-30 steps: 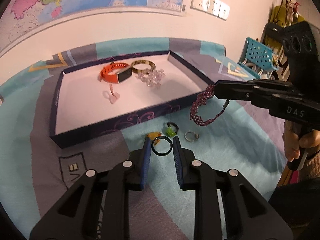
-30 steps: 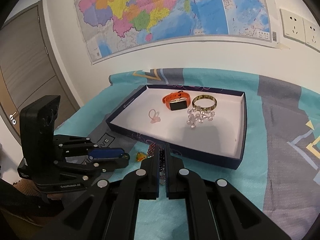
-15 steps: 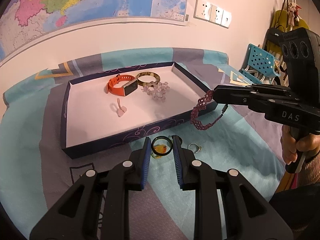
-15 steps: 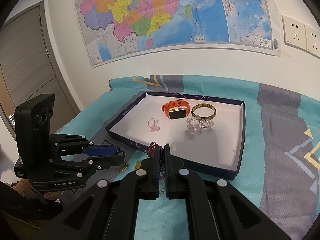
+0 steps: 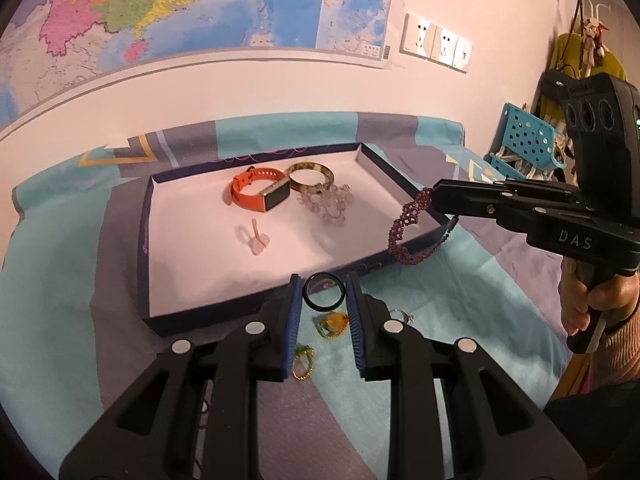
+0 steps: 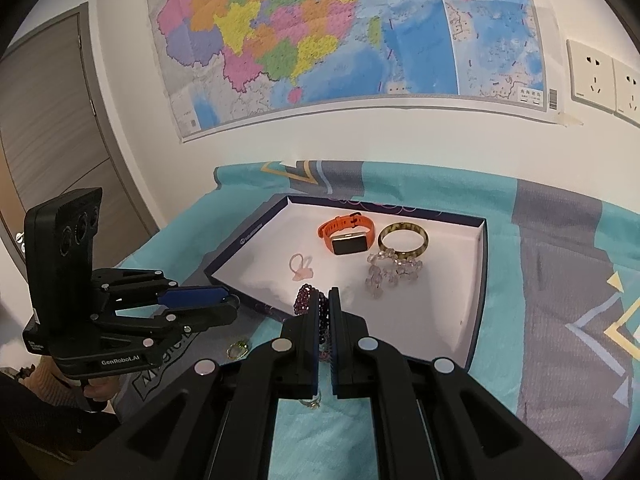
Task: Organize jewelry
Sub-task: 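Carry black ring and beaded bracelet with both tools over the box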
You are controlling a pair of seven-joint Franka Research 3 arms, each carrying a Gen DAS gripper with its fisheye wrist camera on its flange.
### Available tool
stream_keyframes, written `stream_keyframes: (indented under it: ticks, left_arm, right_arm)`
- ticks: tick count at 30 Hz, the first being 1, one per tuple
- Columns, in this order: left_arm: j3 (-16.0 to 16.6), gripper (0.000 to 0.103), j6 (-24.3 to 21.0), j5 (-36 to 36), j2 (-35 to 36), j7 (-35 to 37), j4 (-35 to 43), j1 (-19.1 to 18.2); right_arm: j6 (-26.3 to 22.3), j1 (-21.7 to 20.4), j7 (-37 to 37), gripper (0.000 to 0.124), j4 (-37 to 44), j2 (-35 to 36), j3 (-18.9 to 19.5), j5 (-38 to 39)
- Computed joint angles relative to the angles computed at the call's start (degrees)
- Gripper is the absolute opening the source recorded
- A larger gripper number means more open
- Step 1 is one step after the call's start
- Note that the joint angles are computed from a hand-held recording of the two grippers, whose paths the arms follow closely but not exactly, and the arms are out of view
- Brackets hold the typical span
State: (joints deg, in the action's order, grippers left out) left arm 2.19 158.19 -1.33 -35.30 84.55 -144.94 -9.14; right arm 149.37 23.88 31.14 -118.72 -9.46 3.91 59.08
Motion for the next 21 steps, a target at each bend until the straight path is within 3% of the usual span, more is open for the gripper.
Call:
stream_keyframes:
  ticks: [21]
  left_arm:
    - [0.52,0.023,0.89,-0.51,4.18,0.75,3.14,1.13]
  right_arm:
    - [-1.27,-1.61,3.07,0.003,6.45,5.61,1.01,-1.69]
